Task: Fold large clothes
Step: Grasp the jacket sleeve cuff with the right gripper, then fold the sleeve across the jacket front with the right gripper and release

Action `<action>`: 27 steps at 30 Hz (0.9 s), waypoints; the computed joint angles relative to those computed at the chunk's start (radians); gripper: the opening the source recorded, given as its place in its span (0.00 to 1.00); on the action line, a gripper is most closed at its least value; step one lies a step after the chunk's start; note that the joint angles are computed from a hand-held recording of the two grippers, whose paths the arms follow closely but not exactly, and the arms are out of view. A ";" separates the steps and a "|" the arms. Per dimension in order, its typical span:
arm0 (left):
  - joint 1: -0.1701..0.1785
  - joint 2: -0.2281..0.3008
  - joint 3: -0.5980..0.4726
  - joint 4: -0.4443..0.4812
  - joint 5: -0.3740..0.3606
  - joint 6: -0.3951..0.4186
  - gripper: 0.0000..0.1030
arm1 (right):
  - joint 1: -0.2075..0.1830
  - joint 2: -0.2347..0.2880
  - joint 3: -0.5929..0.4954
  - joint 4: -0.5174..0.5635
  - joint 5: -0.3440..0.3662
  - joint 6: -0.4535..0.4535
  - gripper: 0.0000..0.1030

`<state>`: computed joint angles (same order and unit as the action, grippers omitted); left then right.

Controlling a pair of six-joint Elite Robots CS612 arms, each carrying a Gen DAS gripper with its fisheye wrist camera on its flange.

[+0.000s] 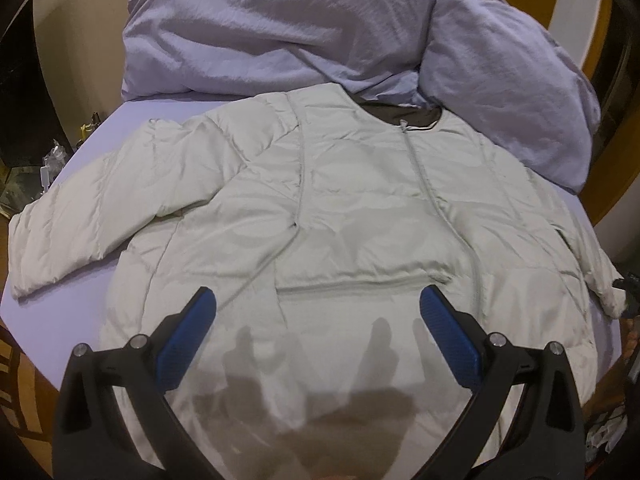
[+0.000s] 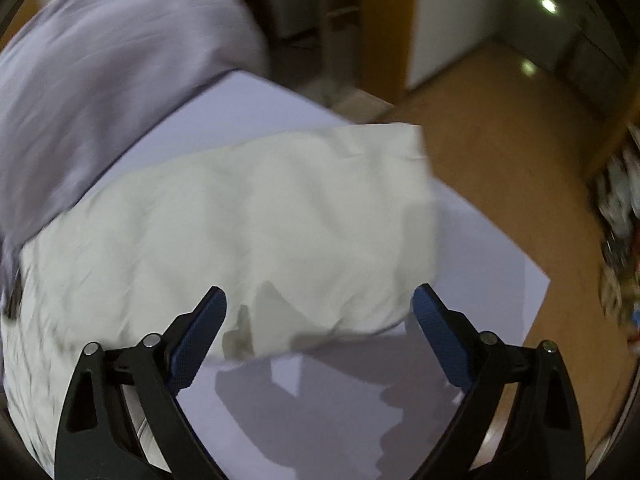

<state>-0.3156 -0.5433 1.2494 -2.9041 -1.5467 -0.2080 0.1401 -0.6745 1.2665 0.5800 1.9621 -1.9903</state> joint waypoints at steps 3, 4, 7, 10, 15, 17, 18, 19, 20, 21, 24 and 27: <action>0.006 0.019 -0.037 0.028 0.000 0.000 0.98 | -0.023 -0.002 0.016 0.004 -0.023 0.049 0.90; 0.007 0.024 -0.048 0.037 -0.001 0.000 0.98 | -0.029 -0.004 0.023 -0.005 -0.037 0.054 0.87; 0.011 0.039 -0.079 0.062 -0.005 0.004 0.98 | -0.042 0.001 0.019 -0.014 -0.071 0.052 0.81; 0.015 0.050 -0.100 0.078 -0.014 0.008 0.98 | -0.044 0.019 -0.009 0.009 -0.087 0.056 0.75; 0.020 0.060 -0.118 0.092 -0.016 0.008 0.98 | -0.056 0.009 0.018 -0.039 -0.089 0.060 0.59; 0.024 0.064 -0.124 0.096 -0.018 0.003 0.98 | -0.048 0.010 0.015 -0.051 -0.089 0.039 0.42; 0.025 0.065 -0.126 0.097 -0.020 0.000 0.98 | -0.046 0.005 0.017 -0.064 -0.091 0.030 0.30; 0.027 0.067 -0.129 0.100 -0.020 -0.004 0.98 | -0.042 0.006 0.009 -0.060 -0.085 0.024 0.22; 0.029 0.068 -0.130 0.100 -0.020 -0.008 0.98 | -0.036 0.008 -0.006 -0.045 -0.069 0.011 0.20; 0.031 0.069 -0.133 0.101 -0.022 -0.011 0.98 | -0.030 0.010 -0.019 -0.032 -0.056 -0.003 0.17; 0.037 0.072 -0.138 0.094 -0.031 -0.013 0.98 | -0.008 0.002 -0.042 -0.036 -0.022 -0.042 0.16; 0.044 0.075 -0.142 0.088 -0.038 -0.015 0.98 | 0.011 -0.013 -0.067 -0.067 -0.009 -0.106 0.16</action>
